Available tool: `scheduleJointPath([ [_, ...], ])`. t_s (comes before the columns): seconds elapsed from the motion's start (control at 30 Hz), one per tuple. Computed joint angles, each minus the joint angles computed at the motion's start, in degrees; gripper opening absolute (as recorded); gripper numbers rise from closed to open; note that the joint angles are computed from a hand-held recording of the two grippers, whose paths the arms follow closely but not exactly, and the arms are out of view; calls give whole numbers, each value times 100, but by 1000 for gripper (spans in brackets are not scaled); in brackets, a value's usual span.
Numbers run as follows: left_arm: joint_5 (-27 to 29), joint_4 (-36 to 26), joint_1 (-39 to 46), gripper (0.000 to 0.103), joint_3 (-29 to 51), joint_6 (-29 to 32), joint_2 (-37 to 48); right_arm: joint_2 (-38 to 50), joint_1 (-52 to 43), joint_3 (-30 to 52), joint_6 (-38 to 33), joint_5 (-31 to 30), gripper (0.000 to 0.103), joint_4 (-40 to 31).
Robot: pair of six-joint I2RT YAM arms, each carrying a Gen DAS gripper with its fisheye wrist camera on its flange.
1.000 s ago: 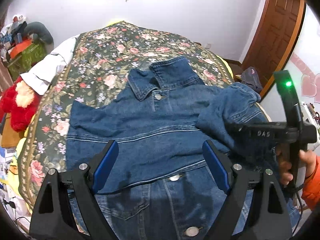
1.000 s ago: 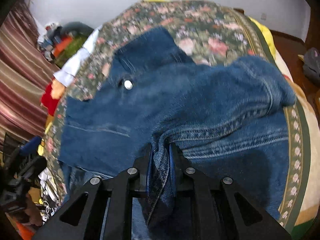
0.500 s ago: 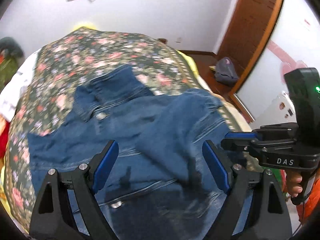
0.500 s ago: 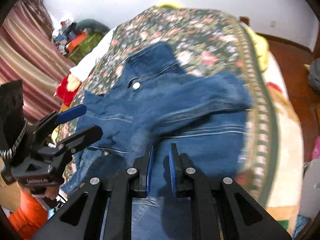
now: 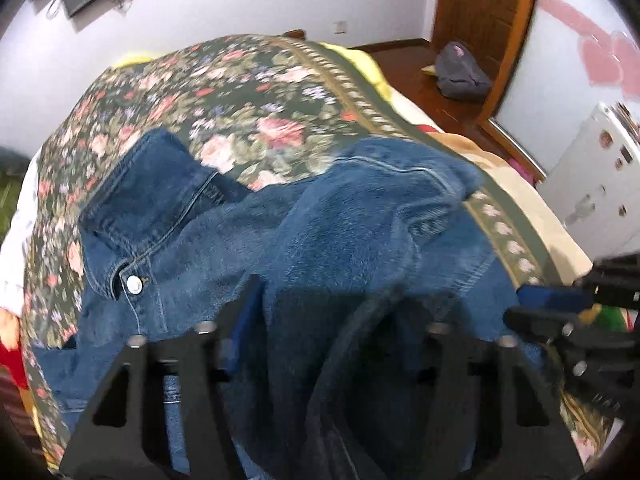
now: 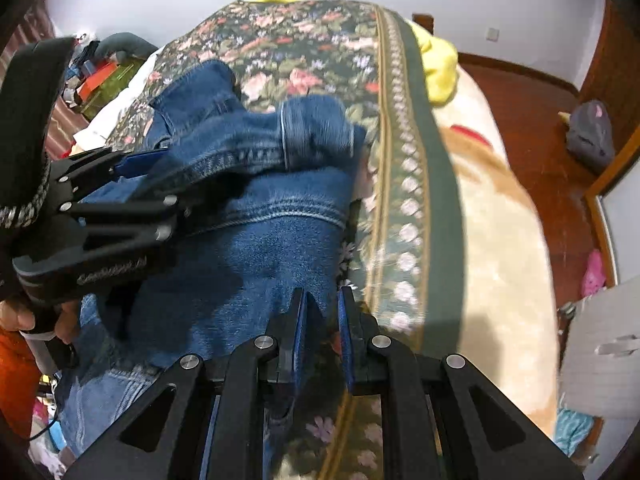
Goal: Fold large clothes
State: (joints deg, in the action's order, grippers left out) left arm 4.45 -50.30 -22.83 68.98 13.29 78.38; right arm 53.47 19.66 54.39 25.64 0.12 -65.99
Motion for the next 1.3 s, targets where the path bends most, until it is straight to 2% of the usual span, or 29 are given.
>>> scheduleJointPath([
  [0.1, 216, 7, 394, 20, -15, 19, -26, 230, 395, -242, -66, 466, 12, 222],
  [0.23, 487, -77, 1130, 17, 21, 286, -336, 257, 865, -262, 4, 1004, 15, 188],
  [0.27, 561, -102, 1315, 17, 19, 362, -403, 268, 979, -246, 85, 1195, 24, 132],
  [0.3, 657, -167, 1525, 17, 29, 462, -466, 305, 1130, -231, 216, 1489, 39, 55],
  [0.33, 826, -262, 1833, 17, 34, 625, -524, 364, 1290, -201, 372, 1811, 50, -51],
  [0.37, 987, -386, 2119, 17, 62, 805, -529, 367, 1405, -203, 490, 2088, 68, -128],
  [0.4, 1109, -478, 2333, 17, 60, 969, -518, 281, 1390, -259, 479, 2140, 71, -117],
  [0.43, 1270, -593, 2649, 18, 16, 1226, -535, 166, 1166, -300, 354, 1905, 71, -82],
  [0.53, 1570, -912, 3224, 31, -109, 1781, -544, 43, 911, -267, 323, 1629, 71, -163],
  [0.7, 1781, -1248, 4208, 59, -452, 2607, -569, 263, 1277, -98, 676, 1872, 71, -331],
  [0.83, 2076, -1682, 5114, 64, -384, 2987, -125, 414, 1488, -111, 861, 2031, 71, -347],
  [0.9, 2388, -2009, 5721, 71, -206, 3231, 170, 422, 1400, -137, 868, 1938, 72, -311],
  [1.03, 2772, -2777, 6753, 73, 285, 3936, 740, 469, 1302, -120, 871, 1875, 73, -323],
  [1.2, 2783, -3312, 7359, 73, 702, 4306, 1226, 610, 1441, 24, 1111, 1998, 73, -495],
  [1.3, 2974, -3794, 7591, 73, 1056, 4442, 1628, 641, 1550, 180, 1246, 2025, 73, -653],
])
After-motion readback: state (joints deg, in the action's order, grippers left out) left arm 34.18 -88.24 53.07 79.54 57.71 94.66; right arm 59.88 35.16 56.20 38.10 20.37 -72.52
